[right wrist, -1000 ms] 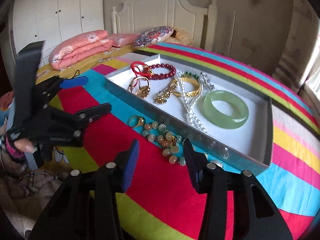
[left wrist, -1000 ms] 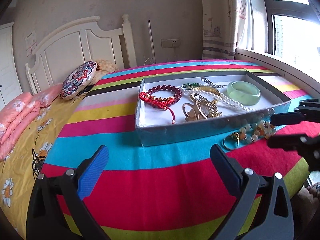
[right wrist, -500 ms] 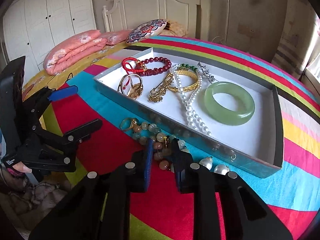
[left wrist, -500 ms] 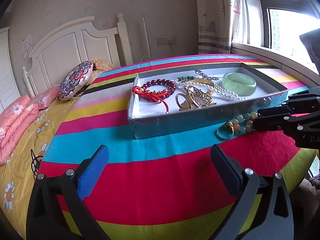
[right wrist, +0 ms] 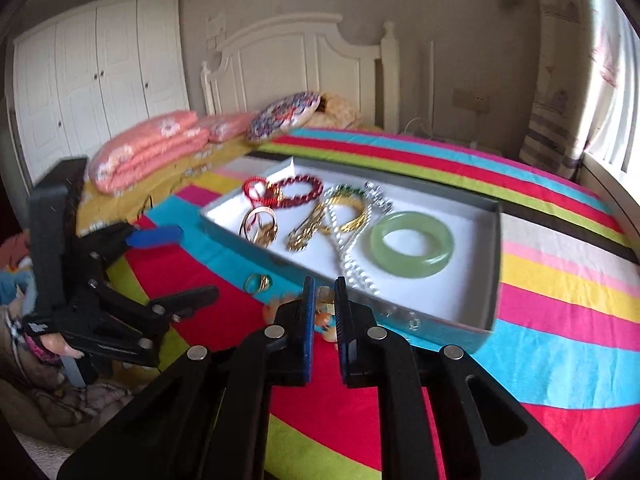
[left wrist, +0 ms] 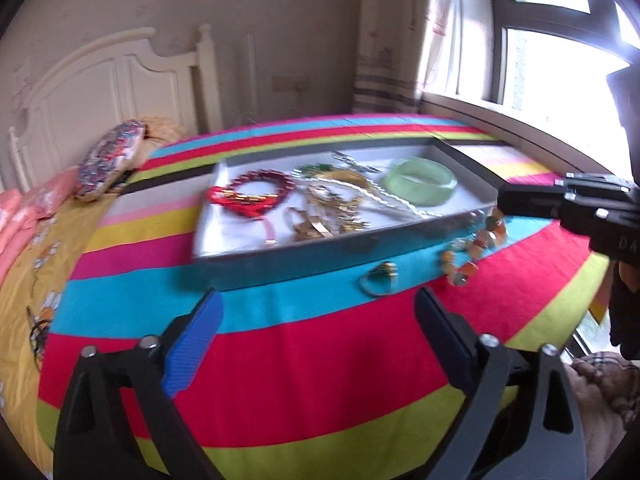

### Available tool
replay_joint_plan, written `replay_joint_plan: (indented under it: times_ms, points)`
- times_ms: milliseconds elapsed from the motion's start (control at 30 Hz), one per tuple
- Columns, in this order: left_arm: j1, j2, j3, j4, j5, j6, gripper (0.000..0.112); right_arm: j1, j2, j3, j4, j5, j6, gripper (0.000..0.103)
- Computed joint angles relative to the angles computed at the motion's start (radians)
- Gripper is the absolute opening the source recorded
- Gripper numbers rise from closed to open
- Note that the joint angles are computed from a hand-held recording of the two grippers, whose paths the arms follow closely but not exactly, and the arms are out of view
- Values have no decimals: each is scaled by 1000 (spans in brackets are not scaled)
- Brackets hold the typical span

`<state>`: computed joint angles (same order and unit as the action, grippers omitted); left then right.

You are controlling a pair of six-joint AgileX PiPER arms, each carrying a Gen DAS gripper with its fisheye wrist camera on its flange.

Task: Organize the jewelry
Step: 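Grasp the multicolour bead bracelet beside the box with the right tool, then carry the bead bracelet into the box and open the right tool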

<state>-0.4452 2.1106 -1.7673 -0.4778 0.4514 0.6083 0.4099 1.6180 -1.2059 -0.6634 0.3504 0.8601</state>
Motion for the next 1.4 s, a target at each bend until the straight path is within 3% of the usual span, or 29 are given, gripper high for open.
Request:
replay_joint_plan:
  times_ms: [200, 400, 433, 467, 500, 967, 1267, 1400]
  points:
    - [-35, 143, -257, 131, 193, -150, 62, -17, -55, 57, -70, -48, 79, 12]
    - [-56, 181, -335, 188, 239, -193, 50, -36, -86, 108, -88, -101, 108, 12]
    - [-55, 181, -333, 176, 237, -177, 45, -38, -90, 115, -91, -105, 114, 12]
    - [-55, 177, -322, 151, 230, -137, 28, -38, -94, 121, -101, -106, 129, 12]
    - [-58, 165, -302, 152, 219, -124, 21, -39, -97, 122, -106, -106, 138, 12]
    - [-33, 48, -158, 37, 120, 3, 20, 32, -110, 5, -207, 4, 143, 12]
    - [-36, 37, -215, 47, 139, -1, 21, 50, -124, -78, -219, 70, 91, 12]
    - [-57, 102, -350, 106, 200, -50, 21, 34, -89, -134, -181, 96, 21, 12]
